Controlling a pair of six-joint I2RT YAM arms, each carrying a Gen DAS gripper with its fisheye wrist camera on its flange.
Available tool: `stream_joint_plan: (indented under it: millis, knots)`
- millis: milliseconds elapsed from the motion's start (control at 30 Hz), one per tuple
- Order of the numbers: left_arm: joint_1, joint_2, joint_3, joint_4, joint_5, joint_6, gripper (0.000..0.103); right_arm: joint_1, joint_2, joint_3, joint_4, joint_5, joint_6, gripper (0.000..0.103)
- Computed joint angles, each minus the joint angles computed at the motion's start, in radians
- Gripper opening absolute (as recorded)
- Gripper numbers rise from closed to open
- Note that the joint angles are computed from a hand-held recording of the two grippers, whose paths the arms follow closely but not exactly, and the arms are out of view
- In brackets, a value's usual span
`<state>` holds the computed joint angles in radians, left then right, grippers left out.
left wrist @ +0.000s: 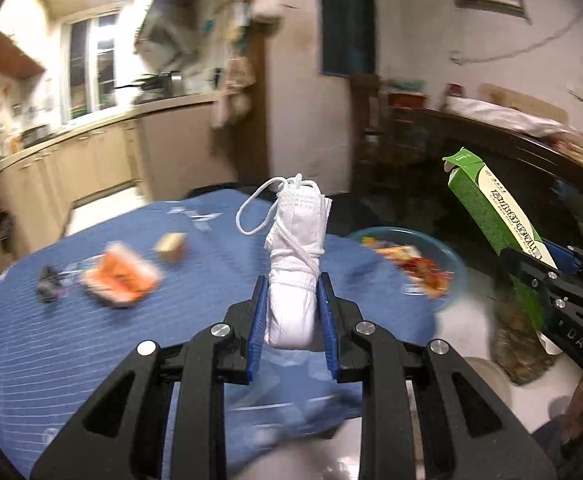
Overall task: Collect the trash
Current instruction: 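Carry the white cloth and green ointment box over the white bucket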
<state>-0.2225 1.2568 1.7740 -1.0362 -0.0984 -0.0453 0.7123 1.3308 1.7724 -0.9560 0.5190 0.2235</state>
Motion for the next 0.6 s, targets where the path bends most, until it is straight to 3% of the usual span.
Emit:
stream_joint_plan:
  millis: [167,300,467,600]
  knots:
    - [-0.257,0.090,0.016,0.017,-0.112,-0.079,0.023,-0.343,-0.180,-0.143,-0.040,-0.196,-0.067,0.039]
    - [-0.411,0.209,0.057,0.016,-0.138,-0.135,0.023,-0.713,-0.251,-0.252,-0.053,-0.462,-0.183,0.039]
    - [-0.523,0.340,0.092,0.016,-0.129,-0.186,0.023,-1.006,-0.226,-0.354,-0.053,-0.671,-0.301,0.039]
    - [-0.564,0.442,0.107,0.016,-0.089,-0.209,0.023,-1.130,-0.166,-0.418,-0.048,-0.741,-0.363,0.039]
